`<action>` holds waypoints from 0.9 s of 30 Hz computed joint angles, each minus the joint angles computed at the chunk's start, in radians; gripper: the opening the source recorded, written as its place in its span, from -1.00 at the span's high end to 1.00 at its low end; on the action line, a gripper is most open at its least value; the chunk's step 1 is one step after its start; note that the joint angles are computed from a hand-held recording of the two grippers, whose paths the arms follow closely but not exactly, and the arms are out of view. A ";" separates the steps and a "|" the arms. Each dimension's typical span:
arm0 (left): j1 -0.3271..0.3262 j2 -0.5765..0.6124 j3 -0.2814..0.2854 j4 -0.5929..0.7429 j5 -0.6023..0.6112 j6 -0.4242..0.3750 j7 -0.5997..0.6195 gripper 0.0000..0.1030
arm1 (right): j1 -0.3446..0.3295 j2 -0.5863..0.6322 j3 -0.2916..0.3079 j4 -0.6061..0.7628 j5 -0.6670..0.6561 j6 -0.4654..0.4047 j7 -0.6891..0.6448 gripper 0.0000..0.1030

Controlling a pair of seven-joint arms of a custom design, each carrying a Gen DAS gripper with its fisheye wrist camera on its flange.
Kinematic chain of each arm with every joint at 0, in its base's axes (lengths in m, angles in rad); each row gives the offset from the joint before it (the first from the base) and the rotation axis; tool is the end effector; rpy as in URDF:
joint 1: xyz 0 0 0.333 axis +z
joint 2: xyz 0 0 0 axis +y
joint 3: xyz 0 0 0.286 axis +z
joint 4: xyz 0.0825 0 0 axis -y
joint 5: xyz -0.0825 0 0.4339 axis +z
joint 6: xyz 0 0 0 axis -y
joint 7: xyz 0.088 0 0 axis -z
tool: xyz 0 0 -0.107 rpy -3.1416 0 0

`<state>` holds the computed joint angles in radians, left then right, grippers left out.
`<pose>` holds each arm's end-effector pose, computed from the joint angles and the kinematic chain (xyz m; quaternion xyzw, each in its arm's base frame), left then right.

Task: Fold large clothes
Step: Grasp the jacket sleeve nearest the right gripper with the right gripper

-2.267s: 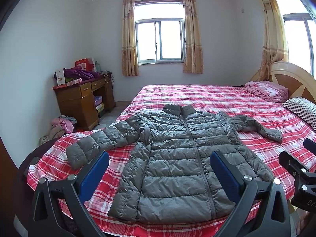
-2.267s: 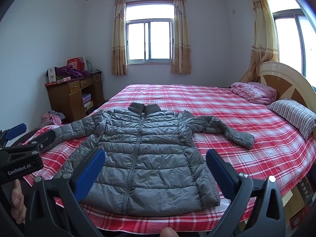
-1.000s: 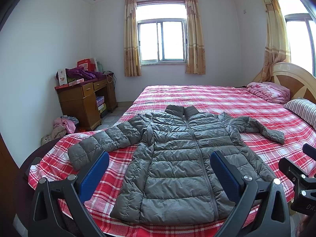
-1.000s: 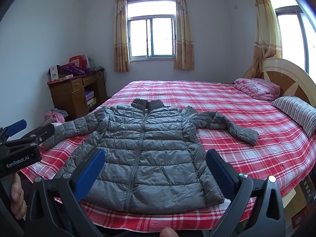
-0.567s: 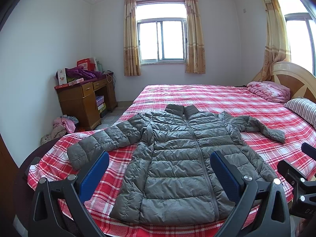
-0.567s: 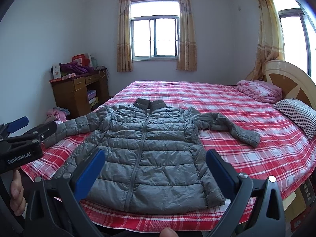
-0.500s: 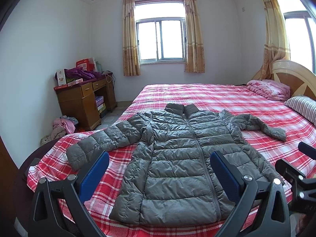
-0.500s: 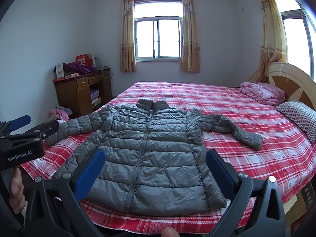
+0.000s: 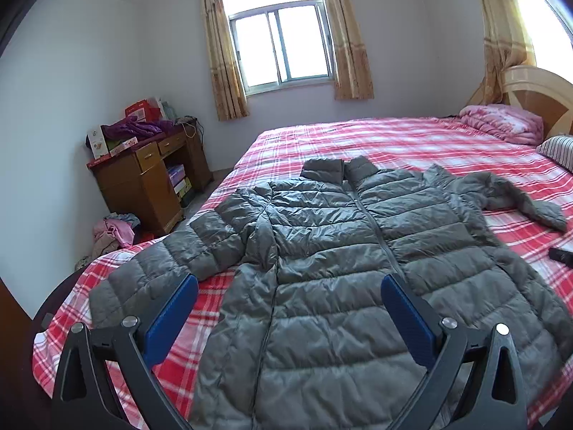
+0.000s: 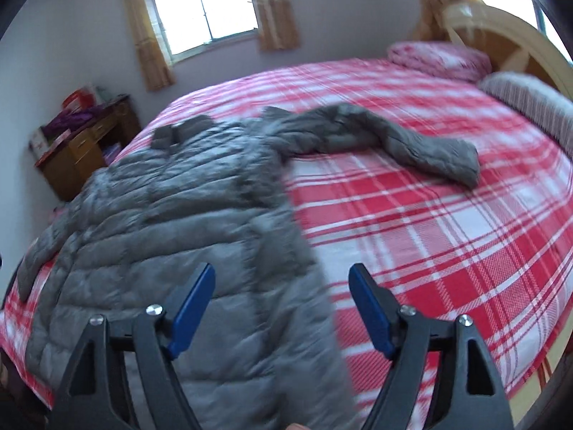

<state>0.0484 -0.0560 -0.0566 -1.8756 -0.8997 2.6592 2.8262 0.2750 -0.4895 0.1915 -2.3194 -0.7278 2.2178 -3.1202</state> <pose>0.6432 0.0162 0.5800 -0.3917 0.7720 -0.3946 0.3079 0.4570 0.2136 0.5322 -0.3506 0.8477 -0.3114 0.2480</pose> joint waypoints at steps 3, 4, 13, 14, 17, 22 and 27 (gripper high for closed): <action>-0.015 0.097 -0.027 0.081 0.084 0.033 -0.073 -0.98 | -0.044 -0.071 -0.048 -0.070 0.015 -0.002 0.029 -0.53; -0.021 0.136 -0.036 0.112 0.131 0.049 -0.110 -0.98 | -0.062 -0.092 -0.061 -0.088 0.019 -0.008 0.030 -0.53; -0.065 0.397 -0.040 0.376 0.466 0.054 -0.412 -0.98 | -0.243 -0.281 -0.171 -0.235 0.061 -0.035 0.025 -0.31; -0.070 0.425 -0.037 0.408 0.493 0.049 -0.442 -0.98 | -0.262 -0.286 -0.180 -0.242 0.060 -0.024 0.018 -0.25; -0.087 0.493 -0.025 0.493 0.566 0.024 -0.528 -0.98 | -0.301 -0.271 -0.212 -0.249 0.068 0.046 -0.021 -0.15; -0.095 0.560 -0.024 0.576 0.638 -0.014 -0.605 -0.98 | -0.326 -0.206 -0.235 -0.230 0.130 0.103 -0.107 0.18; -0.097 0.594 -0.030 0.612 0.673 -0.021 -0.612 -0.98 | -0.344 -0.227 -0.216 -0.244 0.124 0.099 -0.169 0.65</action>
<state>-0.0484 0.5382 -0.0868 -1.2637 -0.2267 2.6382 2.2145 -0.0691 -0.7164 -0.0240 -2.5635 -0.6038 2.3166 -3.2897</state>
